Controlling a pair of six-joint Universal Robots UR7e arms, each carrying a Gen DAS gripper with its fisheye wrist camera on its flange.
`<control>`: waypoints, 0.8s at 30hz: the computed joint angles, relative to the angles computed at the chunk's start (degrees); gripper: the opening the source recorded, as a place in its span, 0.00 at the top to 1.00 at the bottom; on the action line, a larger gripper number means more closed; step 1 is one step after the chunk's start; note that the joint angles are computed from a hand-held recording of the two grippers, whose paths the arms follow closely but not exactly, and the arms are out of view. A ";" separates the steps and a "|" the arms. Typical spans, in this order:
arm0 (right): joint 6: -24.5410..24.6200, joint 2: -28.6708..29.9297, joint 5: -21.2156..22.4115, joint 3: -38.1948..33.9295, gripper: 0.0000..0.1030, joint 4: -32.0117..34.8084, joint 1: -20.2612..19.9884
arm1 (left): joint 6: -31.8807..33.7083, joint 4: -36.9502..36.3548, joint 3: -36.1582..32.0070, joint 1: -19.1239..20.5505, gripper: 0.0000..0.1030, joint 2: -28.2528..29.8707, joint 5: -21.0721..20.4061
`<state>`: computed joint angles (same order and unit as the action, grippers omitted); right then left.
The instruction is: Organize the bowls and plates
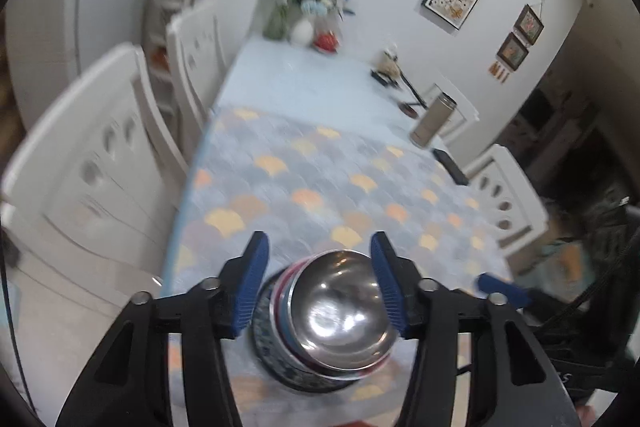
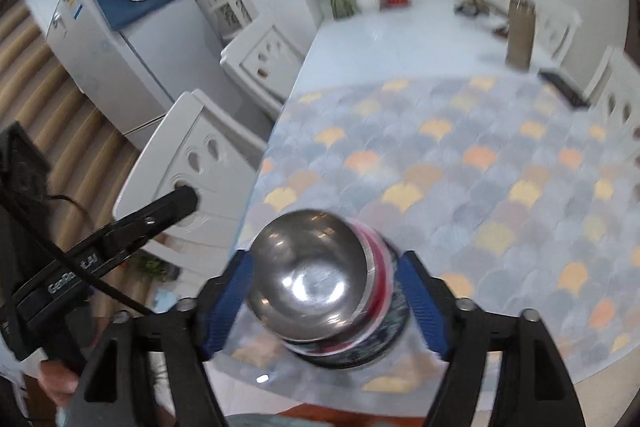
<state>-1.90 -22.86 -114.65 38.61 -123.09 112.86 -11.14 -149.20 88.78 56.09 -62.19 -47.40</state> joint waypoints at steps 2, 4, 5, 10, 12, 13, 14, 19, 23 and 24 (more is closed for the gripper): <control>-4.97 -1.70 -2.60 3.52 0.24 -4.94 0.51 | 0.36 -3.06 1.34 -1.75 0.37 0.41 4.69; -10.57 -2.48 -6.01 5.35 0.24 -9.27 1.12 | -1.27 -3.35 1.99 -2.99 0.37 0.60 7.51; -13.99 -2.55 -8.59 5.61 0.23 -11.70 1.58 | -3.02 -2.74 2.23 -3.61 0.37 0.67 8.99; -18.11 -5.93 -14.01 9.76 0.06 -18.93 2.30 | -12.78 4.23 4.50 -5.33 0.36 -0.73 6.88; -14.24 -8.99 -14.24 14.13 0.03 -19.51 2.18 | -15.63 5.98 6.47 -6.08 0.36 -1.96 4.43; -12.89 -10.42 -13.88 16.22 0.03 -19.36 2.05 | -16.33 6.12 7.68 -6.83 0.36 -2.35 4.88; -11.44 -12.10 -14.46 19.19 0.03 -19.93 1.91 | -16.85 6.54 8.69 -7.71 0.36 -2.68 5.82; -8.16 -17.28 -14.23 27.99 0.03 -18.45 1.55 | -21.07 10.11 12.27 -11.34 0.36 -4.32 10.33; -6.79 -19.61 -13.16 32.19 0.03 -21.05 1.93 | -26.10 13.48 12.97 -11.69 0.36 -5.89 9.11; -5.80 -19.89 -12.66 32.48 0.03 -20.40 1.86 | -26.31 13.85 12.80 -11.55 0.36 -5.95 8.91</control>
<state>-7.70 -42.75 -127.31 71.09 -143.49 114.72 -37.46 -135.35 101.58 44.54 -68.14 -38.50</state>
